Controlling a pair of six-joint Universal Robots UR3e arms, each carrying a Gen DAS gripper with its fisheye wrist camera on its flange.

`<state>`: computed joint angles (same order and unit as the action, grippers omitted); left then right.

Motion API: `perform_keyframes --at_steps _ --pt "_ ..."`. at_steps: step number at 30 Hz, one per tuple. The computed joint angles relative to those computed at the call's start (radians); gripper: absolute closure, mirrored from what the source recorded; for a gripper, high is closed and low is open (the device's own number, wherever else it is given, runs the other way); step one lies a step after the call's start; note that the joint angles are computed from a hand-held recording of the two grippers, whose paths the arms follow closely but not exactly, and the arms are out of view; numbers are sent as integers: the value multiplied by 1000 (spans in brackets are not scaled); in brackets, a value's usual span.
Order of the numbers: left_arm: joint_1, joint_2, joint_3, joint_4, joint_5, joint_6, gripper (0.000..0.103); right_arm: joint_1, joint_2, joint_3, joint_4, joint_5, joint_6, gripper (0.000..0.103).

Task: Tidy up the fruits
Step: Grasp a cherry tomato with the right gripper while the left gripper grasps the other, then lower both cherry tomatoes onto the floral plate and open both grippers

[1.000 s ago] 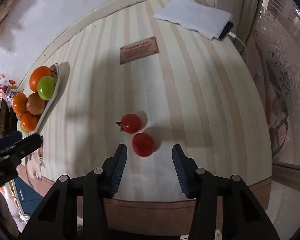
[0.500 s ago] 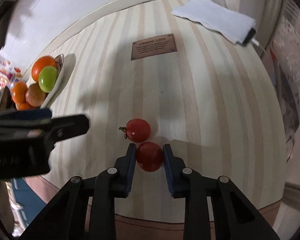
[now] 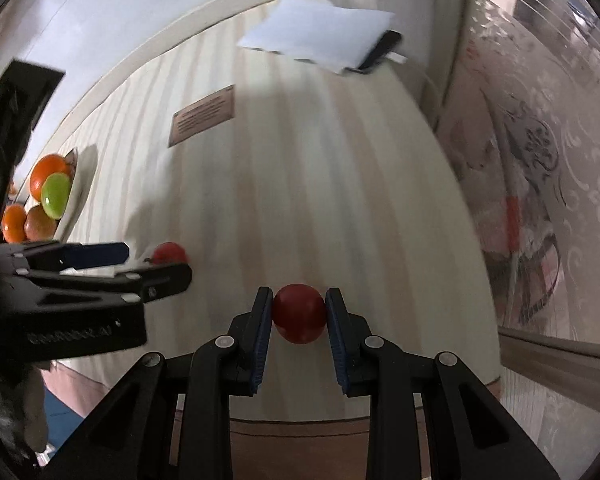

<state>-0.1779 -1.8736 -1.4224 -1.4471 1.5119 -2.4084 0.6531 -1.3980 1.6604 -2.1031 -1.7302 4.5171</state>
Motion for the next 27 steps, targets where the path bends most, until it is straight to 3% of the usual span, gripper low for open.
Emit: perform_keyframes --at_steps 4,12,18,27 --pt "-24 9 -32 43 -2 3 42 -2 -25 27 3 -5 21 74" --pt "-54 29 -60 87 -12 -16 66 -1 -29 23 15 -4 14 74" --pt "-53 83 -139 129 -23 -12 76 -12 -26 10 26 -3 -8 74" --pt "25 104 -130 75 -54 27 78 -31 -31 -42 78 -18 -48 74"
